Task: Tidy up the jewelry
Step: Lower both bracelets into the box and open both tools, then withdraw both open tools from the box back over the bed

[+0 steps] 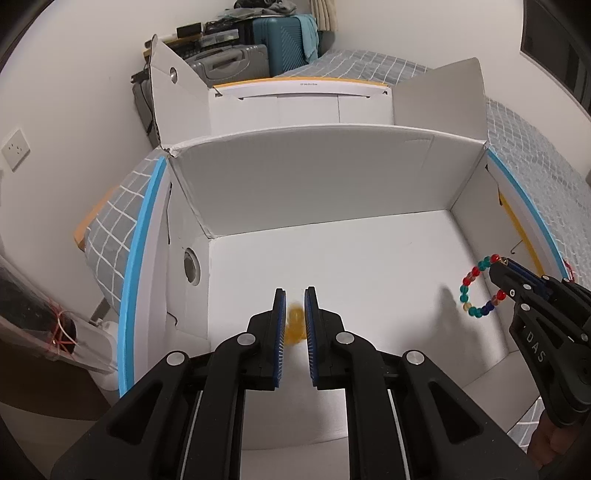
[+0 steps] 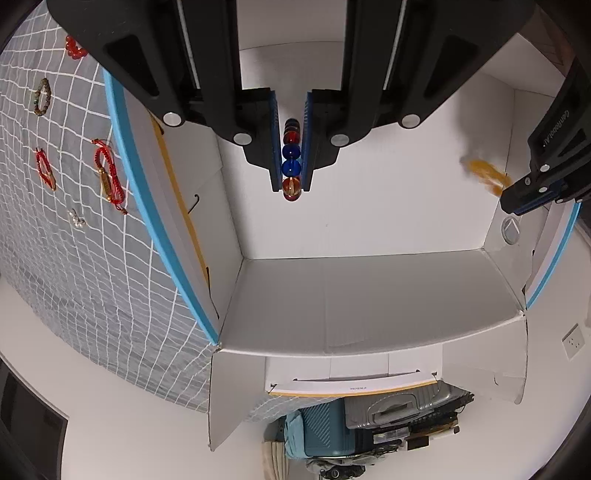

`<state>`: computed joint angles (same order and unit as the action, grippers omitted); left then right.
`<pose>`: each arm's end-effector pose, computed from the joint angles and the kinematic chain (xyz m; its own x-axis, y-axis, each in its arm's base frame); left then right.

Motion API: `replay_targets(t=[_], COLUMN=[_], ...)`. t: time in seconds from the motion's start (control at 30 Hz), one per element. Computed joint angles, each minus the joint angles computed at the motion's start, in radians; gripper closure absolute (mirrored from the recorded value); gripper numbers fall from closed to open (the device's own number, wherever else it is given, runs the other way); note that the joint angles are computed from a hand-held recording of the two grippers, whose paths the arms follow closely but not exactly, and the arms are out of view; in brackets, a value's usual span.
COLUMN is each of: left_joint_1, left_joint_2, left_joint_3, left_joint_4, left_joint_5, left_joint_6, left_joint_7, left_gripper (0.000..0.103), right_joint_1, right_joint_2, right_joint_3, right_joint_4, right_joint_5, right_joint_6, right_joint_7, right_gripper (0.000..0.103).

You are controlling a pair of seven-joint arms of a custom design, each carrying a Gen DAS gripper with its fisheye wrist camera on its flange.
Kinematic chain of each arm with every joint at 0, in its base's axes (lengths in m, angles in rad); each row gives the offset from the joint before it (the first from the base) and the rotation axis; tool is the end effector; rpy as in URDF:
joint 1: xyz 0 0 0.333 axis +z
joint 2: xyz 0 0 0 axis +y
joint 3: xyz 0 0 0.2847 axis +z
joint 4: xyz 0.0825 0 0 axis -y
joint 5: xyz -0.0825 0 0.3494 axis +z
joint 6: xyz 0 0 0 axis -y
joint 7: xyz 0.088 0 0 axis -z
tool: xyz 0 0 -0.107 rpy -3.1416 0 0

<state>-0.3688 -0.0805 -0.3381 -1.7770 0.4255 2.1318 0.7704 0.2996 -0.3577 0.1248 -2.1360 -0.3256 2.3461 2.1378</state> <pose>0.4203 -0.3440 0.6033 -0.0487 -0.9980 -0.0402 -0.8227 0.0630 -0.5649 0.4263 0.1959 0.5940 0.0122 -0.9993 0.0356 -0.7972 -0.0312 -0.6029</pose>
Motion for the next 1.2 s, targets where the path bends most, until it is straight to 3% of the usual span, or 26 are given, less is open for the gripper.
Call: replay_targets(t=[0.07,0.13,0.17,0.27,0.3,0.47,0.6,0.67,0.87,1.2], left_joint_1=[-0.001,-0.004,-0.005,-0.003,-0.002,0.003,-0.002,-0.008,-0.059,-0.296], left_joint_2=[0.004,0.007,0.006,-0.015,-0.022,-0.051,-0.06,-0.058,0.003,0.299], left_joint_3=[-0.002,-0.004,-0.003,-0.003,-0.005,-0.022,-0.046,-0.059,-0.091,-0.086], left_joint_4=[0.008,0.017,0.017,0.002,-0.002,-0.01,0.003,0.015,0.108,0.445], left_joint_5=[0.007,0.011,0.011,0.027,0.034,0.063,0.093,0.114,0.172,0.302], left_joint_6=[-0.012,-0.023,-0.024,-0.013,-0.011,0.006,0.027,0.034,0.041,-0.004], left_joint_7=[-0.005,-0.009,-0.009,-0.033,-0.039,-0.068,-0.083,-0.096,-0.117,-0.097], left_gripper=[0.091,0.09,0.082,0.057,0.054,0.028,0.016,0.008,0.006,0.006], right_joint_1=[0.001,0.003,0.005,0.008,0.005,-0.024,-0.059,-0.08,-0.132,-0.262], right_joint_2=[0.001,0.001,0.0,-0.019,-0.024,-0.09,-0.165,-0.209,-0.327,-0.527], right_joint_3=[0.0,-0.001,-0.002,-0.009,-0.007,-0.002,-0.002,-0.007,-0.042,-0.155], right_joint_4=[0.0,0.003,0.004,0.0,0.0,-0.021,-0.058,-0.084,-0.15,-0.282], right_joint_5=[0.002,0.007,0.012,0.03,0.028,-0.006,-0.048,-0.067,-0.089,-0.088], right_joint_6=[0.003,-0.001,0.0,0.005,0.005,0.008,0.015,0.019,-0.008,-0.056], right_joint_7=[0.0,-0.004,-0.006,-0.014,-0.01,0.022,0.048,0.057,0.02,-0.084], right_gripper=[0.093,0.082,0.071,0.054,0.044,0.025,0.009,0.008,0.008,0.008])
